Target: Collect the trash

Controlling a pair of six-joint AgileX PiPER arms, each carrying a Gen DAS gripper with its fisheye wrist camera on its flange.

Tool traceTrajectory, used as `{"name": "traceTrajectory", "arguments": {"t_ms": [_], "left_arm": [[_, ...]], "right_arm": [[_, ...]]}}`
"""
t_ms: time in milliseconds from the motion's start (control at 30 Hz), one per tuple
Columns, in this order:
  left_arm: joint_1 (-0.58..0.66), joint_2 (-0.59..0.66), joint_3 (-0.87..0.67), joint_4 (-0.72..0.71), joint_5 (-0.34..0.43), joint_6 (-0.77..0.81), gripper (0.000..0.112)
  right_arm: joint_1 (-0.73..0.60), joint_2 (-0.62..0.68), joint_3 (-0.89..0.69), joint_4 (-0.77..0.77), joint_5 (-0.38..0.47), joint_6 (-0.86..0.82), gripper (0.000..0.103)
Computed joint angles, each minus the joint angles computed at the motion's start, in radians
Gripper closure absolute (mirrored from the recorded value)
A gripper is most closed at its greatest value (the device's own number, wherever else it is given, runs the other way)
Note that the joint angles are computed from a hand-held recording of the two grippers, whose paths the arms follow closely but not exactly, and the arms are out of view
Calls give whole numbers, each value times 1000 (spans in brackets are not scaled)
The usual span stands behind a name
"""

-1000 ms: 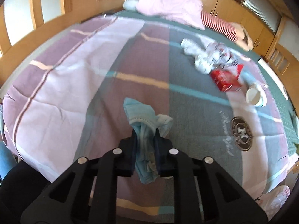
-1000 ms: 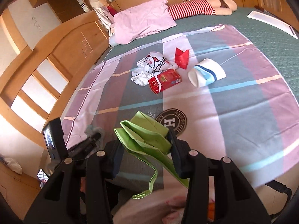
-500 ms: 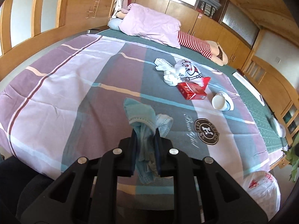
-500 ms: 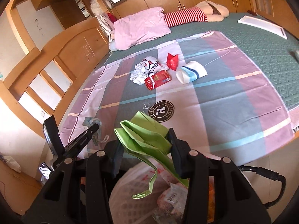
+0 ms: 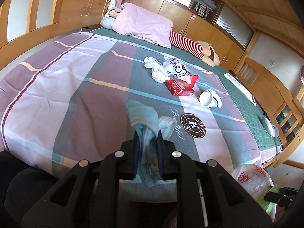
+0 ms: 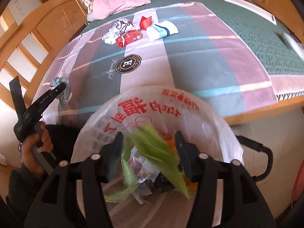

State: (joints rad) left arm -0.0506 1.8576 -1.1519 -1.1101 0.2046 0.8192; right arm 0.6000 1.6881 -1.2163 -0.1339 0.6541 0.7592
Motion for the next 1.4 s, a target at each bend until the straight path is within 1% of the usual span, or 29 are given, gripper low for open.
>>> {"name": "traceTrajectory", "arguments": {"t_ms": [67,133,200,267,300,333,400,467,500,567,633,667,733,767,800,833,867,900,933,1000,1033,1100,1167,1233,1300,1367,1400], "left_arm": [[3,4,-4,-1,9,-2,95],[8,6,-7,-22,20,21,95],[15,5,-3,-98,43,101,95],[35,-1,12,-219,101,219,95],[48,-15,31,-272,142,267,95],[57,-36,57,-305,186,294,95],[48,-98,120,-326,264,350,95],[1,-154,167,-306,274,396,95],[-47,-191,197,-282,281,430,95],[-122,-219,226,-241,302,472,95],[-198,-216,235,-177,314,483,95],[-237,-203,230,-122,334,470,94],[-287,-183,225,-65,363,462,89],[-313,-182,230,-45,351,461,86],[-341,-186,239,-22,326,460,76],[-360,-189,244,-2,303,457,62],[-372,-196,252,3,283,459,55],[-374,-202,259,-5,275,466,40],[-375,-210,267,-26,264,480,31],[-357,-219,278,-71,260,508,25],[-348,-223,284,-92,256,513,22],[-327,-223,286,-129,245,506,20],[-310,-221,273,-134,235,471,18],[-288,-231,284,-178,189,464,16],[-269,-234,283,-191,146,435,15],[-240,-237,281,-226,111,435,15],[-226,-239,281,-243,108,445,14]], "right_arm": [[-10,-26,22,14,-32,3,28],[-16,-58,34,5,-64,26,27],[-20,-88,50,-5,-103,44,27],[-15,-127,80,-71,-152,118,25],[-8,-144,92,-120,-168,171,25],[-4,-157,102,-168,-180,219,25],[1,-186,124,-285,-199,342,25],[-3,-220,149,-417,-215,500,24],[-7,-234,157,-455,-223,547,24],[-12,-276,175,-565,-229,679,24],[-10,-306,182,-636,-206,751,23],[-7,-316,181,-657,-187,765,20],[-2,-329,189,-685,-171,782,19],[-1,-332,194,-691,-167,785,19],[-7,-333,201,-689,-170,786,19],[-12,-338,211,-680,-179,785,19],[-27,-338,221,-655,-202,775,19],[-40,-336,230,-628,-223,762,19],[-42,-335,239,-623,-234,769,19],[-56,-329,251,-595,-262,756,19],[-55,-329,254,-592,-263,755,19],[-53,-323,253,-591,-263,753,19],[-48,-320,251,-597,-253,752,17],[-42,-315,246,-604,-238,754,16],[-37,-305,241,-602,-228,748,16],[-35,-289,231,-588,-223,730,16],[-36,-275,223,-572,-221,712,16]]}}
